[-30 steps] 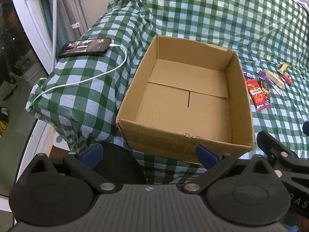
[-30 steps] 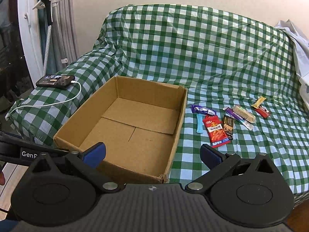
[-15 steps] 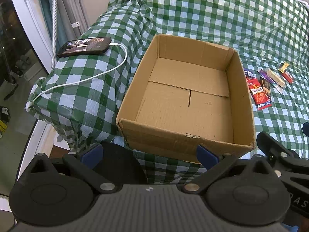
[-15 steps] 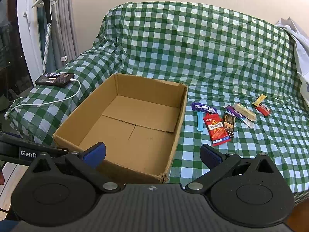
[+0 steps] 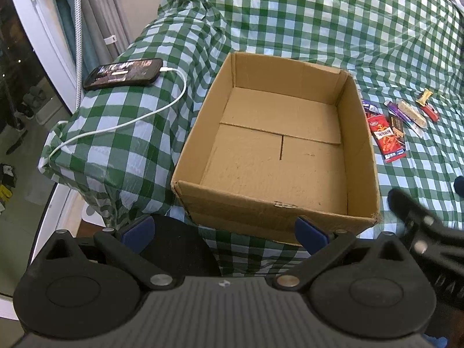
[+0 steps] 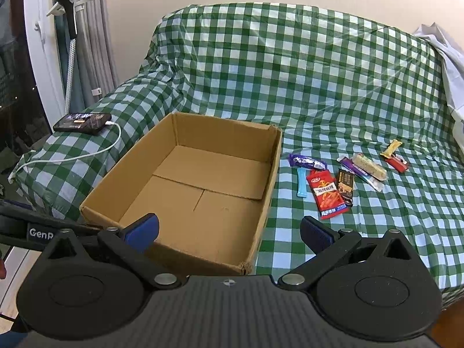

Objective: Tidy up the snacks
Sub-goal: 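Move both tools from the box toward the scattered snacks, then grasp the red spicy-strip packet with the left tool while the right tool grasps the peanut packet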

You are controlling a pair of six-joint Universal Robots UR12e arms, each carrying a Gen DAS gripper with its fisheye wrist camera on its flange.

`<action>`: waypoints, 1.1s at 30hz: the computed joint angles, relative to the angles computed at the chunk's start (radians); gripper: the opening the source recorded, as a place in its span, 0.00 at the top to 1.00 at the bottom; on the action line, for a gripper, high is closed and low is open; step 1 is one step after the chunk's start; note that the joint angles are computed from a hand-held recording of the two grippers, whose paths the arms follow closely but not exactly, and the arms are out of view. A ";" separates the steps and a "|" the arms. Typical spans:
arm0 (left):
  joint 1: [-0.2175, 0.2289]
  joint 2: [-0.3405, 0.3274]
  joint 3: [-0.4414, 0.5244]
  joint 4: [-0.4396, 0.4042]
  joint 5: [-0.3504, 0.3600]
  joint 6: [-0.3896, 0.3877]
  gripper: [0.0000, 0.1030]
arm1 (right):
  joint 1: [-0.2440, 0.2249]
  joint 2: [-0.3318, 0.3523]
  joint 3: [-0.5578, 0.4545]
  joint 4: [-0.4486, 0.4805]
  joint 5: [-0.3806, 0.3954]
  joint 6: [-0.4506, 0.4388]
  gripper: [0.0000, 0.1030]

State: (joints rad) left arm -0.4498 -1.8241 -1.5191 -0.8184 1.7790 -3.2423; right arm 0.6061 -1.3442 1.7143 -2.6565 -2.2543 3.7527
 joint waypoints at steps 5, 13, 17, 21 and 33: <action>-0.013 -0.010 0.017 0.004 -0.001 0.038 0.00 | 0.007 0.006 0.040 -0.105 -0.105 -0.004 0.00; -0.032 -0.059 0.102 -0.041 -0.101 0.039 0.00 | -0.062 -0.060 0.181 -0.206 -0.118 0.099 0.00; -0.061 -0.106 0.165 -0.054 -0.115 0.035 0.00 | -0.105 -0.100 0.243 -0.193 -0.122 0.168 0.00; -0.095 -0.182 0.269 -0.101 -0.155 0.036 0.00 | -0.148 -0.148 0.285 -0.108 -0.123 0.259 0.00; -0.191 -0.622 0.885 -0.496 -0.198 0.115 0.00 | -0.417 -0.137 0.369 -0.211 0.105 0.100 0.00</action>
State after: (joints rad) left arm -0.6406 -2.4464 -0.6340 -1.3140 1.5805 -3.1269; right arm 0.1893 -1.4816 2.0836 -2.8680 -2.1488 3.8523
